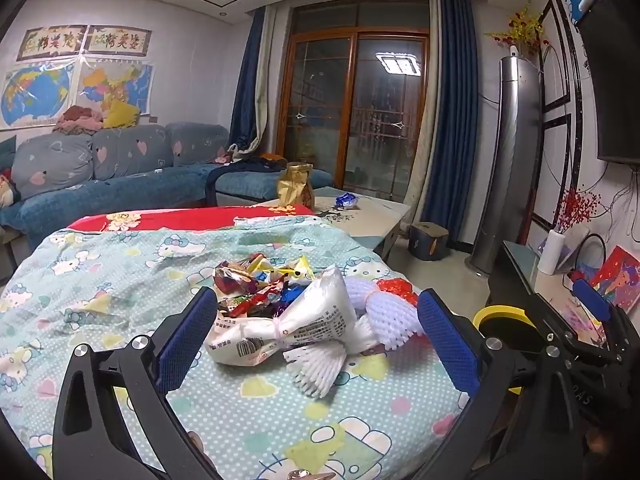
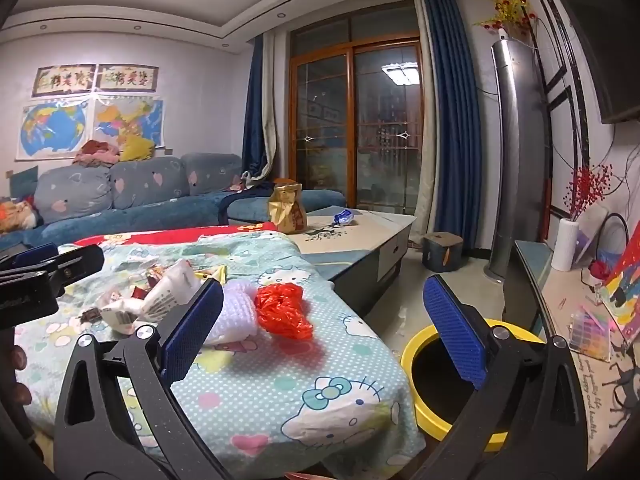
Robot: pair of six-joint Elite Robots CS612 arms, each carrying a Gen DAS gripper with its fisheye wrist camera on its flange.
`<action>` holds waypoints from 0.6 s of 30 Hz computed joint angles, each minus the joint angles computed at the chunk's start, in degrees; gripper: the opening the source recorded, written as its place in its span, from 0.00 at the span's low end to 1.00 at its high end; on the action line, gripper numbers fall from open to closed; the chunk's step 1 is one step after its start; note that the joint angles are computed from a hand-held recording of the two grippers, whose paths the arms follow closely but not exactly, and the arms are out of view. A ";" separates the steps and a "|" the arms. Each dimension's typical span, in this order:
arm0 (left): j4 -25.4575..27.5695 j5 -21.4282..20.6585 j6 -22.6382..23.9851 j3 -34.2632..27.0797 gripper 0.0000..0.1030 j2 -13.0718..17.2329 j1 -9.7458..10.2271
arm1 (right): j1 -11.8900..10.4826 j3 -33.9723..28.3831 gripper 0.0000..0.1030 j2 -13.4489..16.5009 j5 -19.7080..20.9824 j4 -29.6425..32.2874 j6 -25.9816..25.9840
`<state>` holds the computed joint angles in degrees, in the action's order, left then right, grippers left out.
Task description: Collect trash
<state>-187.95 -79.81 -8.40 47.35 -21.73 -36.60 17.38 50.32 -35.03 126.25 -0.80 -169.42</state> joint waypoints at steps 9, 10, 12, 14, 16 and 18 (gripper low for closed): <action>1.15 -0.50 -1.06 0.44 0.94 -0.58 -0.11 | 0.19 -1.21 0.90 0.49 -0.07 1.47 -1.00; 1.11 -0.54 -1.10 0.68 0.94 -0.74 -0.13 | 0.22 -1.28 0.90 0.51 0.00 1.64 -0.76; 1.02 -0.50 -0.96 1.00 0.94 -0.99 -0.24 | 0.24 -1.55 0.90 0.60 0.05 2.05 -0.59; 0.95 -0.45 -0.92 1.31 0.94 -1.24 -0.36 | 0.00 -1.53 0.90 0.61 -0.37 2.44 0.06; 0.83 -1.30 -1.18 1.28 0.94 -1.12 -0.04 | 0.05 -1.62 0.90 0.63 -0.25 2.33 0.04; 0.50 -1.44 -1.23 1.75 0.94 -1.34 -0.06 | 0.01 -1.18 0.90 0.39 -0.30 2.00 0.17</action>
